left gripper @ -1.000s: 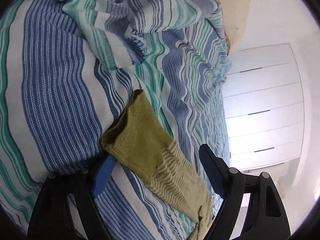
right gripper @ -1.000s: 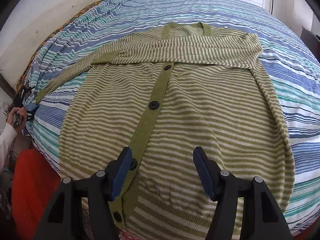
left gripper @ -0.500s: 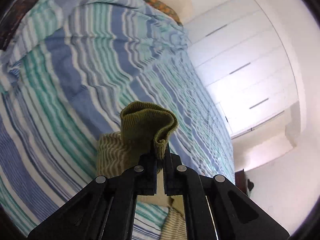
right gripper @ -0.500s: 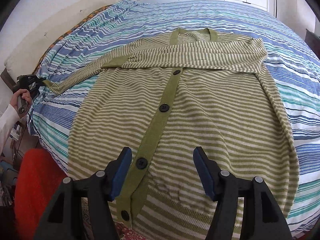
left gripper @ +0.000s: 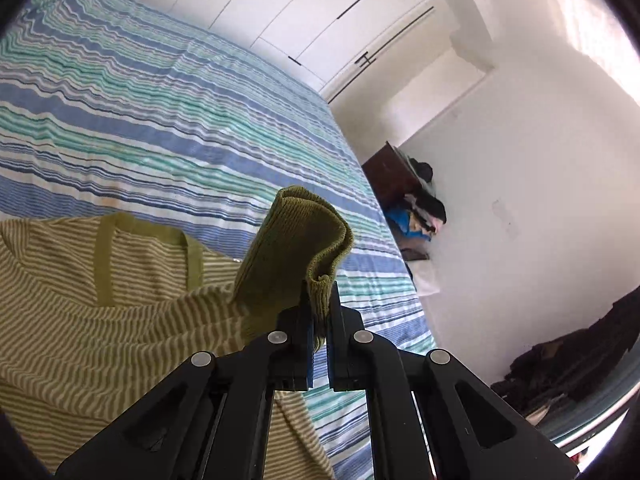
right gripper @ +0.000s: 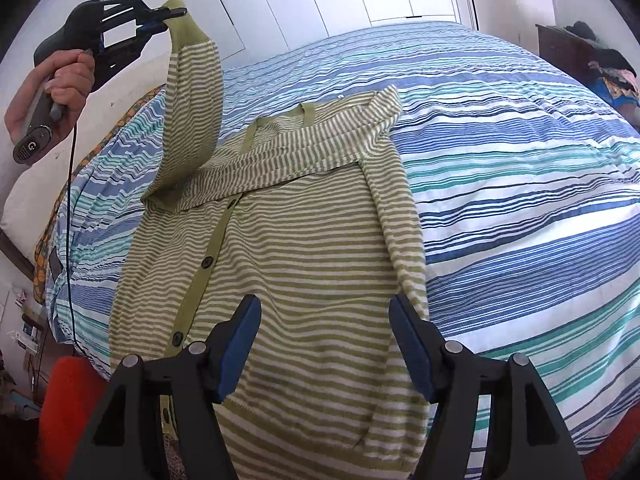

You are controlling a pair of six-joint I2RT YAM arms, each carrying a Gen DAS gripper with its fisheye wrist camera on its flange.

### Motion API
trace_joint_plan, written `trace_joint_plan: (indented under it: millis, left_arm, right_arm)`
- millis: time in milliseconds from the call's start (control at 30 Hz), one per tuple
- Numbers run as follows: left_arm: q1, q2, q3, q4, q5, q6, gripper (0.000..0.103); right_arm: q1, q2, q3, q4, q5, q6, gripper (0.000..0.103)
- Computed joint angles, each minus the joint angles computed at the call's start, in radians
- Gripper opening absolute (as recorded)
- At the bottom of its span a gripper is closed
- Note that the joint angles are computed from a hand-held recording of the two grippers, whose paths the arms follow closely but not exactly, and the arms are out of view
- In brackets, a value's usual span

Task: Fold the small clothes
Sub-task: 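Fold the held sleeve across the cardigan body with the left gripper, release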

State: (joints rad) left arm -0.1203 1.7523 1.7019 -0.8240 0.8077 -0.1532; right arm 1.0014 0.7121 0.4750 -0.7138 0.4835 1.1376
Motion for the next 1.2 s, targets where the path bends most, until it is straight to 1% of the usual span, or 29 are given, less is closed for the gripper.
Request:
trace_joint_plan:
  millis: [33, 67, 100, 133, 167, 200, 267, 333, 367, 400, 433, 533, 600, 633, 667, 700, 733, 767, 800, 833, 900, 933, 967, 1000, 1067, 1100, 1133, 1167, 1200]
  left_arm:
    - [-0.054, -0.004, -0.043, 0.038, -0.071, 0.027, 0.007]
    - [-0.105, 0.011, -0.058, 0.037, -0.16, 0.065, 0.016]
    - [-0.148, 0.012, -0.09, 0.004, -0.245, 0.103, 0.046]
    - [-0.181, 0.035, -0.097, -0.031, -0.317, 0.117, 0.064]
    - [-0.195, 0.024, -0.146, -0.031, -0.35, 0.12, 0.063]
    - [-0.187, -0.009, -0.216, -0.017, -0.327, 0.128, 0.061]
    - [-0.143, -0.082, -0.316, -0.024, -0.245, 0.158, 0.061]
    - [-0.06, -0.163, -0.385, -0.051, -0.185, 0.226, 0.067]
    - [-0.015, -0.168, -0.38, -0.051, -0.178, 0.251, 0.069]
    - [0.039, -0.188, -0.383, -0.061, -0.183, 0.277, 0.075]
    - [0.091, -0.158, -0.351, -0.039, -0.199, 0.284, 0.079]
    - [0.213, -0.023, -0.218, -0.001, -0.282, 0.254, 0.079]
    - [0.269, 0.1, -0.114, 0.015, -0.325, 0.245, 0.079]
    - [0.277, 0.162, -0.066, -0.013, -0.373, 0.273, 0.079]
    - [0.276, 0.231, -0.021, -0.064, -0.451, 0.313, 0.078]
    - [0.277, 0.295, 0.004, -0.114, -0.534, 0.356, 0.066]
    - [0.287, 0.326, -0.014, -0.118, -0.579, 0.395, 0.053]
    - [0.313, 0.308, -0.067, -0.074, -0.55, 0.439, 0.053]
    - [0.342, 0.274, -0.112, -0.038, -0.498, 0.472, 0.054]
    - [0.361, 0.252, -0.125, -0.037, -0.478, 0.484, 0.056]
    - [0.38, 0.23, -0.111, -0.069, -0.458, 0.493, 0.059]
    - [0.389, 0.207, -0.115, -0.069, -0.438, 0.499, 0.065]
    - [0.396, 0.176, -0.127, -0.053, -0.416, 0.503, 0.067]
    - [0.399, 0.15, -0.135, -0.035, -0.393, 0.504, 0.071]
    - [0.389, 0.126, -0.129, -0.034, -0.343, 0.504, 0.072]
    - [0.377, 0.135, -0.105, -0.057, -0.325, 0.502, 0.072]
    - [0.353, 0.146, -0.087, -0.074, -0.325, 0.492, 0.072]
    - [0.332, 0.153, -0.09, -0.082, -0.343, 0.494, 0.072]
    - [0.312, 0.159, -0.099, -0.088, -0.375, 0.503, 0.072]
  right_arm:
    - [-0.021, -0.04, -0.012, -0.02, -0.006, 0.005, 0.066]
    - [-0.04, -0.075, -0.023, -0.037, -0.013, 0.009, 0.066]
    - [-0.06, -0.108, -0.034, -0.048, -0.021, 0.009, 0.066]
    - [-0.079, -0.134, -0.043, -0.058, -0.03, 0.011, 0.066]
    - [-0.098, -0.157, -0.053, -0.064, -0.04, 0.014, 0.066]
    - [-0.114, -0.177, -0.061, -0.069, -0.052, 0.017, 0.067]
    - [-0.144, -0.211, -0.077, -0.075, -0.075, 0.017, 0.067]
    - [-0.162, -0.226, -0.083, -0.076, -0.087, 0.013, 0.067]
    - [-0.174, -0.227, -0.083, -0.073, -0.095, 0.004, 0.067]
    - [-0.176, -0.222, -0.081, -0.07, -0.097, 0.002, 0.067]
    - [-0.174, -0.212, -0.075, -0.065, -0.094, -0.001, 0.067]
    - [-0.12, -0.141, -0.049, -0.038, -0.057, 0.006, 0.067]
    - [-0.075, -0.084, -0.033, -0.016, -0.039, 0.02, 0.067]
    - [-0.056, -0.051, -0.024, -0.004, -0.035, 0.025, 0.067]
    - [-0.029, -0.014, -0.014, 0.004, -0.027, 0.034, 0.067]
    - [-0.009, 0.019, -0.005, 0.01, -0.023, 0.038, 0.067]
    - [0.014, 0.05, 0.005, 0.011, -0.016, 0.048, 0.067]
    - [0.026, 0.072, 0.015, 0.009, -0.014, 0.05, 0.067]
    - [0.033, 0.09, 0.023, 0.007, -0.014, 0.05, 0.067]
    - [0.041, 0.105, 0.031, 0.002, -0.012, 0.051, 0.067]
    - [0.034, 0.128, 0.042, -0.003, -0.022, 0.045, 0.067]
    - [0.013, 0.139, 0.052, -0.004, -0.042, 0.029, 0.067]
    - [-0.043, 0.145, 0.065, 0.011, -0.082, -0.022, 0.067]
    - [-0.11, 0.147, 0.08, 0.042, -0.132, -0.096, 0.067]
    - [-0.3, 0.206, 0.157, 0.106, -0.269, -0.303, 0.067]
    - [-0.399, 0.279, 0.222, 0.131, -0.35, -0.398, 0.067]
    - [-0.497, 0.387, 0.308, 0.146, -0.452, -0.476, 0.07]
    - [-0.571, 0.489, 0.391, 0.156, -0.531, -0.519, 0.07]
    - [-0.63, 0.583, 0.463, 0.192, -0.597, -0.539, 0.07]
